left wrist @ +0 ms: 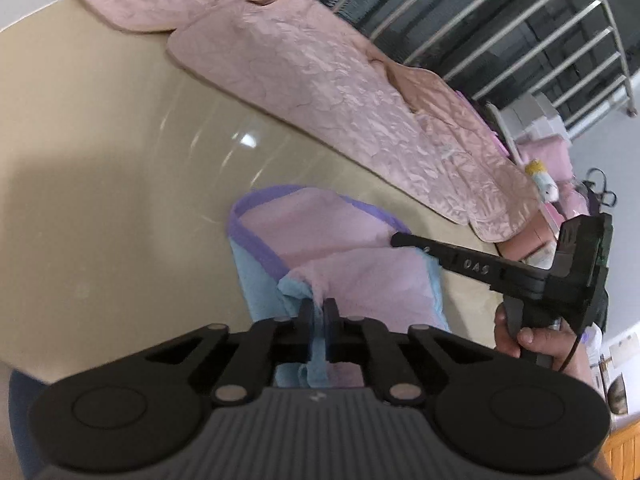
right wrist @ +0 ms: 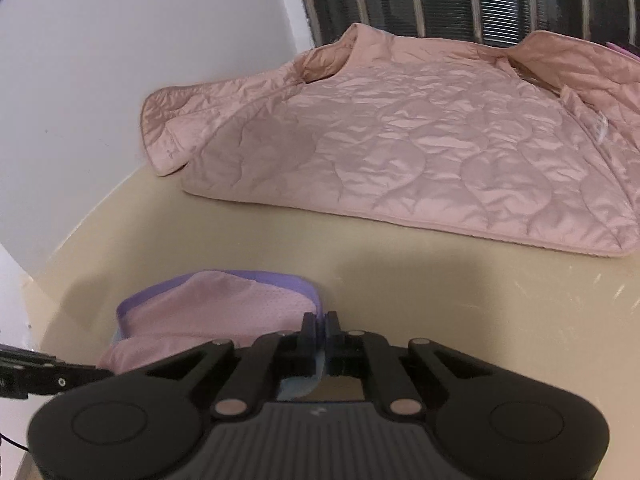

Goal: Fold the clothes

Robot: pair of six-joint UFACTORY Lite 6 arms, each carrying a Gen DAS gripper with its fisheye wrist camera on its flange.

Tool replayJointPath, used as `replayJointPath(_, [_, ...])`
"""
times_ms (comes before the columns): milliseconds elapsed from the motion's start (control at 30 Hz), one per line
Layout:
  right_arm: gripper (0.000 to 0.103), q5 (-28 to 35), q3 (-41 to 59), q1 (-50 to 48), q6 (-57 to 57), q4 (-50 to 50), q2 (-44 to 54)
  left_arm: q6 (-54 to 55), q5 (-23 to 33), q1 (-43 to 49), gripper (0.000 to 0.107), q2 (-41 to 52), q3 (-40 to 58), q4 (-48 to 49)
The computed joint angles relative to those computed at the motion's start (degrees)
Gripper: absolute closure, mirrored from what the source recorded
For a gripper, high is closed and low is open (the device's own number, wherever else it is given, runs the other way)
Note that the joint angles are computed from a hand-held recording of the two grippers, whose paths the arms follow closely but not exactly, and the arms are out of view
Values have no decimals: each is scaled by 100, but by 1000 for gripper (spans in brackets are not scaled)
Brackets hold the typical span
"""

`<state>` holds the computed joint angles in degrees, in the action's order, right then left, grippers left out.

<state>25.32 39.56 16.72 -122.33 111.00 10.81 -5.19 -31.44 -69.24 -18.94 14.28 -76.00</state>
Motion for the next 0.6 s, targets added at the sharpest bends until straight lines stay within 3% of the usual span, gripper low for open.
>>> replayJointPath(67, [94,55,-89,-48,-38,-19,-156,619,15,136,55,-321,-23,-368])
replayJointPath(100, [92,158,-101,-119,133,-174,-234,1046,-89,173,52,-575,-79,-733])
replayJointPath(167, [73,480,-44,-392,614,-691,-323,1973,30,593,51,-964,-138,-1267])
replayJointPath(200, [59,605,51,-497,816,-919,-297,2374,198,907,51,-1055,-134,-1393])
replayJointPath(333, [56,745,940,-512,1687,-1884,371,3136,1180,2408,52,-129,443,-986])
replayJointPath(400, [58,799,1517,-426,2239,-2479,904,3713,1290,2534,55,312,789,-1230])
replayJointPath(467, [69,717,1812,-311,2621,-2980,1165,4294,1162,2352,62,544,1011,-1699])
replayJointPath(500, [82,701,1778,-288,2476,-2977,1159,4505,1062,2220,68,625,1085,-1889])
replayJointPath(533, [100,683,1739,-271,2351,-2967,1151,4631,949,2076,90,686,1115,-2026])
replayJointPath(567, [100,655,1676,-274,2297,-2953,1115,4517,940,2003,105,698,1071,-1945])
replayJointPath(600, [101,619,1569,-298,2136,-2832,1038,4202,980,1990,105,674,996,-1692])
